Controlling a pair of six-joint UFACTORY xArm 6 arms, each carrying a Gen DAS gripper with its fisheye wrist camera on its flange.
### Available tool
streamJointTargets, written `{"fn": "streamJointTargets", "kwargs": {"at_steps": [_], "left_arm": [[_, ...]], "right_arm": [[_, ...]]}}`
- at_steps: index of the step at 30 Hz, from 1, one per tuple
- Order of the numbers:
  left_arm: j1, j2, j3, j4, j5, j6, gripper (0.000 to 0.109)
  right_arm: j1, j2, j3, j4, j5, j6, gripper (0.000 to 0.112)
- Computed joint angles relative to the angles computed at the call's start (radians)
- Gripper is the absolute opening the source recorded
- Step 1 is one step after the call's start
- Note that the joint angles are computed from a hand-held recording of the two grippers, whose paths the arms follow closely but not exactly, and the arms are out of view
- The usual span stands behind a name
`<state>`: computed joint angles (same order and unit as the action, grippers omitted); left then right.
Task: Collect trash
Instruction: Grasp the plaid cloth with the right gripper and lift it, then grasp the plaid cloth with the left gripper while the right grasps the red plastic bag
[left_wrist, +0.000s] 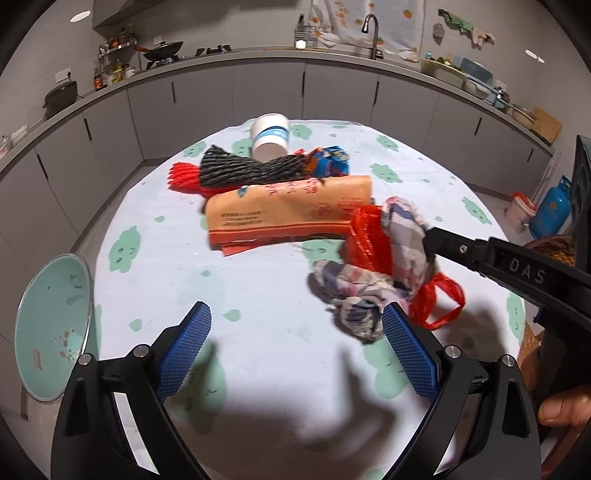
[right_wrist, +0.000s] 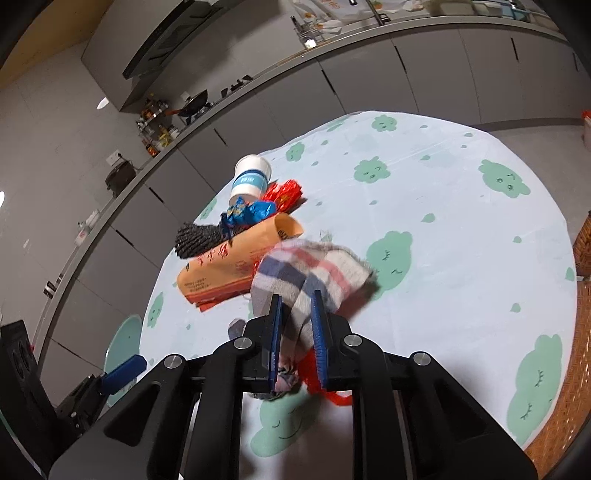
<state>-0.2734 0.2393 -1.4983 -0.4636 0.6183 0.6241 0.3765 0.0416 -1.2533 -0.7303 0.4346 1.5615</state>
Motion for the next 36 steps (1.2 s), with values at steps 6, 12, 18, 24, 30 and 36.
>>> {"fn": "streamJointTargets", "kwargs": {"at_steps": [6,12,18,24,30,36], "left_arm": [[-0.051,0.015,-0.002,0.007,-0.021,0.01,0.091],[-0.057,0.068,-0.048,0.026,0.03,0.002,0.05],[-0.027,0.07,-0.074,-0.098,0.089,0.085,0.018],[0.023,0.029,-0.078,-0.192,0.063,0.127,0.017],[0.078,0.021,-0.124,-0.272,0.062,0.122,0.007],[0.086,0.036,-0.14,-0.237,0.095,0.116,0.023]], "right_arm": [[-0.007,-0.034,0.011,-0.064,0.034,0.06,0.034],[-0.018,-0.045,0.025,-0.067,0.034,0.083,0.034],[-0.023,-0.048,0.038,-0.068,0.036,0.108,0.034],[-0.019,-0.043,0.035,-0.07,0.038,0.109,0.039],[-0.002,-0.02,0.019,-0.049,0.037,0.089,0.041],[0.016,0.006,-0.007,-0.033,0.055,0.064,0.041]]}}
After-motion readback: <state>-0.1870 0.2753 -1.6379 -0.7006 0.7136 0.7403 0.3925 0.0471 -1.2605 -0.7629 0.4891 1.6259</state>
